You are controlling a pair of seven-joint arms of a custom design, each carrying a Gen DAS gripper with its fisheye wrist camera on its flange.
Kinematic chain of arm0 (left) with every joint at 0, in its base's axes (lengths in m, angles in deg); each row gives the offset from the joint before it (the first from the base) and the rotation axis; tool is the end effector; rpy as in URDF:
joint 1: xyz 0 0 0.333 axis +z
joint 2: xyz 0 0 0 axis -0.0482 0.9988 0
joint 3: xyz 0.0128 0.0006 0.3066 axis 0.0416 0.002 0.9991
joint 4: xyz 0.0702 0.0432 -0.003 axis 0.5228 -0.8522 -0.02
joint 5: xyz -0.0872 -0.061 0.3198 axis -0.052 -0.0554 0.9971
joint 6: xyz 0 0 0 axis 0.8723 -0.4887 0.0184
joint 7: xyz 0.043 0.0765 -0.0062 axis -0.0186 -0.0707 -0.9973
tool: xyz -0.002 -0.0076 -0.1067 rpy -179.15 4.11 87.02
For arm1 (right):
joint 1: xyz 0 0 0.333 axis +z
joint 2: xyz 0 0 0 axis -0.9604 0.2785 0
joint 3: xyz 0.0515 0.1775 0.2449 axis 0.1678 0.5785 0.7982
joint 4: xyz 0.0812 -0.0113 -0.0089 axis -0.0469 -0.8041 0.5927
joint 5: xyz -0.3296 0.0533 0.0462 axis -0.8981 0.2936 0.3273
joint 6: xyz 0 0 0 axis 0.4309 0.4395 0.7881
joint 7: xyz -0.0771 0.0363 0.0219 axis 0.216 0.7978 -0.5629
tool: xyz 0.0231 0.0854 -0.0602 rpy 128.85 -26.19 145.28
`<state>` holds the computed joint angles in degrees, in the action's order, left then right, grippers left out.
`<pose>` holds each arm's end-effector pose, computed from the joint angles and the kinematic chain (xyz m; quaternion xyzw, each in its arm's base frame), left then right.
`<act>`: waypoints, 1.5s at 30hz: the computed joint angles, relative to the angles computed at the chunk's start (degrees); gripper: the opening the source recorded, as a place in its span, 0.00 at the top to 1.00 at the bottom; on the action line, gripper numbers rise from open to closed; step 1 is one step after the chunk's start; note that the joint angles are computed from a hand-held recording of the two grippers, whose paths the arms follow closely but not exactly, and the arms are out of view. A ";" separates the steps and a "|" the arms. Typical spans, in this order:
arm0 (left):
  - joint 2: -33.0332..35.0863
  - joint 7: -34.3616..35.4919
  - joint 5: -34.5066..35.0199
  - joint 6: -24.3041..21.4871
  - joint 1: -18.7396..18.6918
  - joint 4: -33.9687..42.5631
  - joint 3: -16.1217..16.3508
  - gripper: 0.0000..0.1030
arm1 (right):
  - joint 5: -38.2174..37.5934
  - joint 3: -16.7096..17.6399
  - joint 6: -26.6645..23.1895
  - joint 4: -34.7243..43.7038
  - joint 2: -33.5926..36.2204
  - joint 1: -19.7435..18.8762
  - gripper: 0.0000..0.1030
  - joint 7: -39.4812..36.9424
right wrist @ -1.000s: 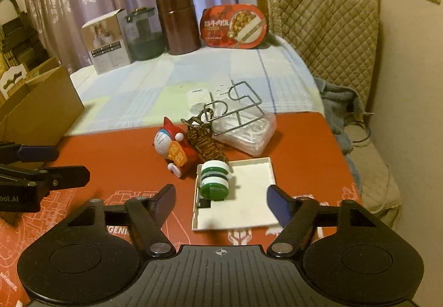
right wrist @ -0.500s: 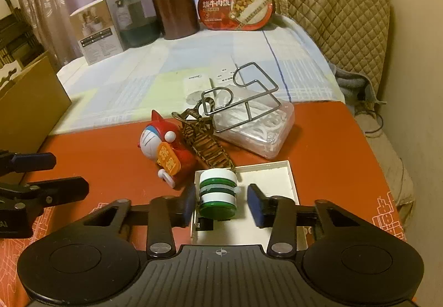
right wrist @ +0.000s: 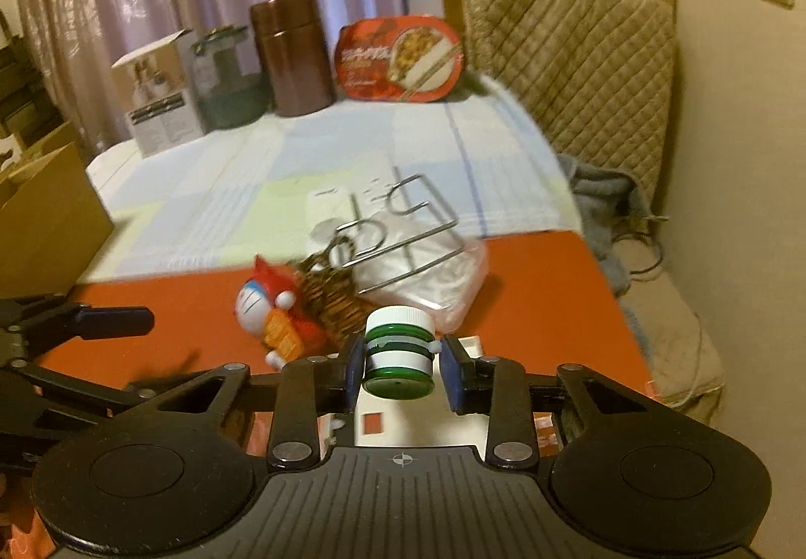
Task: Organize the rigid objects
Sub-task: 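Grasp the green-and-white tape roll with the right tool while the left tool approaches the cat figurine, then close the left tool on the cartoon cat figurine and lift it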
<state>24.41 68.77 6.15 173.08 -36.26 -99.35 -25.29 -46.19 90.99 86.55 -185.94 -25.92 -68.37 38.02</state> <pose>0.5588 -0.3696 0.4555 -0.5600 0.7188 -0.3381 0.2352 0.5768 0.1236 0.4827 -0.7386 0.5349 -0.1790 0.3692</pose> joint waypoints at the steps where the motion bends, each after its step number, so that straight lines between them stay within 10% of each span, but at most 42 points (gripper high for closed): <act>1: 0.91 0.90 0.27 0.27 0.12 0.99 -0.08 0.19 | -0.37 -0.31 0.29 0.03 0.04 0.11 0.72 0.67; 20: 10.59 16.97 -6.25 0.08 -2.08 12.44 2.57 0.34 | -4.94 -0.16 0.23 1.04 0.77 -1.05 0.72 8.53; 28: 2.31 3.86 -2.62 -1.60 -5.61 2.40 5.80 0.35 | -2.52 0.93 0.64 0.84 0.61 -1.48 0.72 6.14; 45: -21.57 -13.74 10.50 -12.62 -1.04 -13.95 -1.43 0.35 | 8.36 -2.21 -4.89 -2.26 -8.79 5.42 0.72 -4.09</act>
<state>2.84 55.02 16.65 160.46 -37.30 -113.30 -26.72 -37.83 88.78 81.67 -188.20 -34.71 -62.95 33.93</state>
